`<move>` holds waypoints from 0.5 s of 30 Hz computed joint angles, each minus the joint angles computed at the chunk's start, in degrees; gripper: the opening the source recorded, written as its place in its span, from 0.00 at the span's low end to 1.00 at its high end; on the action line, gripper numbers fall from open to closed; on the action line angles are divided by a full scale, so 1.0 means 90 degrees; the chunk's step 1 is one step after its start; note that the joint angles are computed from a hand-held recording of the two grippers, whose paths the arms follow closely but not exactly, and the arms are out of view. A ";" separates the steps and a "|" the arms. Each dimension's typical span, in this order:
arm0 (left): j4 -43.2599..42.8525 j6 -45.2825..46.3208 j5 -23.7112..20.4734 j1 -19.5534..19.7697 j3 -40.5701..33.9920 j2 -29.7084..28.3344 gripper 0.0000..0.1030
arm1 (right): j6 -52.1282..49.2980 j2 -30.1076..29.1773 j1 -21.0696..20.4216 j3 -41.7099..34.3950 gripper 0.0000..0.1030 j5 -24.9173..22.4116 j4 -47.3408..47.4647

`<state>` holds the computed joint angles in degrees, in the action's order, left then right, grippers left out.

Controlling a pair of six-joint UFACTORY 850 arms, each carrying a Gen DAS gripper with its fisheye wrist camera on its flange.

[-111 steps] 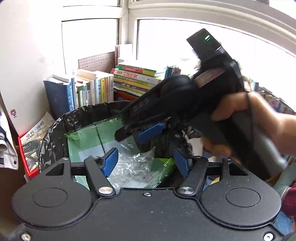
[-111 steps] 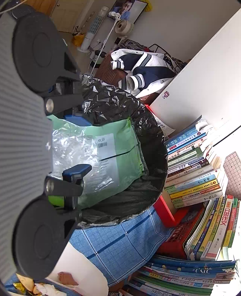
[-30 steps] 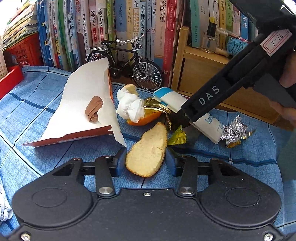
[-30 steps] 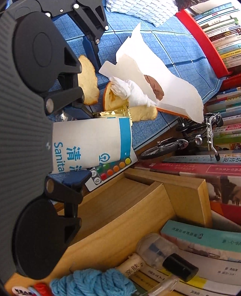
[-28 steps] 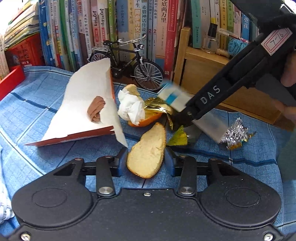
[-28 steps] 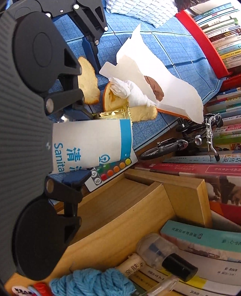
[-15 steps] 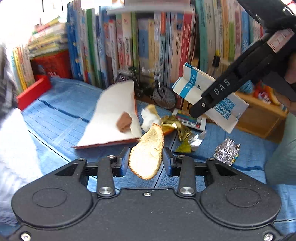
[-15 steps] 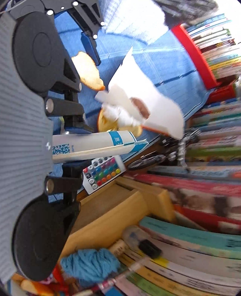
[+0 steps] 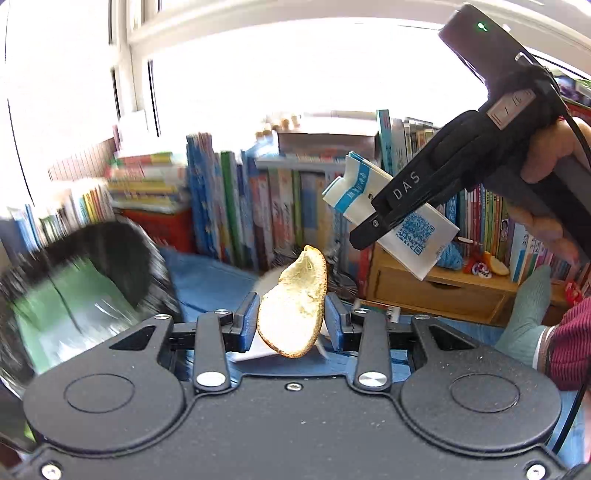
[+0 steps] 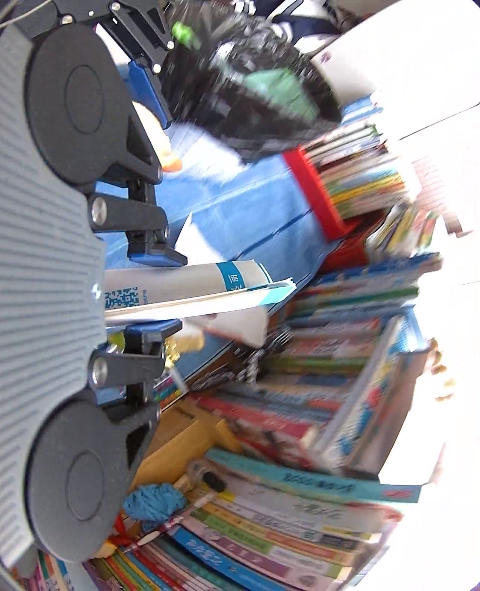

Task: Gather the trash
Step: 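Carry the bread crust and the Sanitary packet over the bin with both grippers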

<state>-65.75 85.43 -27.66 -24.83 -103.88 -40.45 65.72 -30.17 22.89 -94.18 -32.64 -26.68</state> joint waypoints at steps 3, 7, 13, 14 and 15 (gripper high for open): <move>-0.0023 -0.0186 -0.0029 0.0124 -0.0161 0.0026 0.35 | 0.0138 -0.0103 0.0091 -0.0331 0.34 0.0001 -0.0106; -0.0191 -0.0308 0.0187 0.0284 -0.0414 -0.0052 0.35 | 0.0047 -0.0343 0.0206 -0.0865 0.34 -0.0055 -0.0164; 0.0577 -0.1424 0.0865 0.0478 -0.0885 -0.0326 0.36 | 0.0169 -0.0809 0.0304 -0.1821 0.34 0.0264 -0.0506; 0.0846 -0.1733 0.0931 0.0498 -0.0975 -0.0389 0.36 | 0.0153 -0.0905 0.0312 -0.1994 0.34 0.0353 -0.0538; 0.1216 -0.2173 0.0939 0.0528 -0.1111 -0.0478 0.36 | 0.0125 -0.0998 0.0322 -0.2154 0.34 0.0442 -0.0550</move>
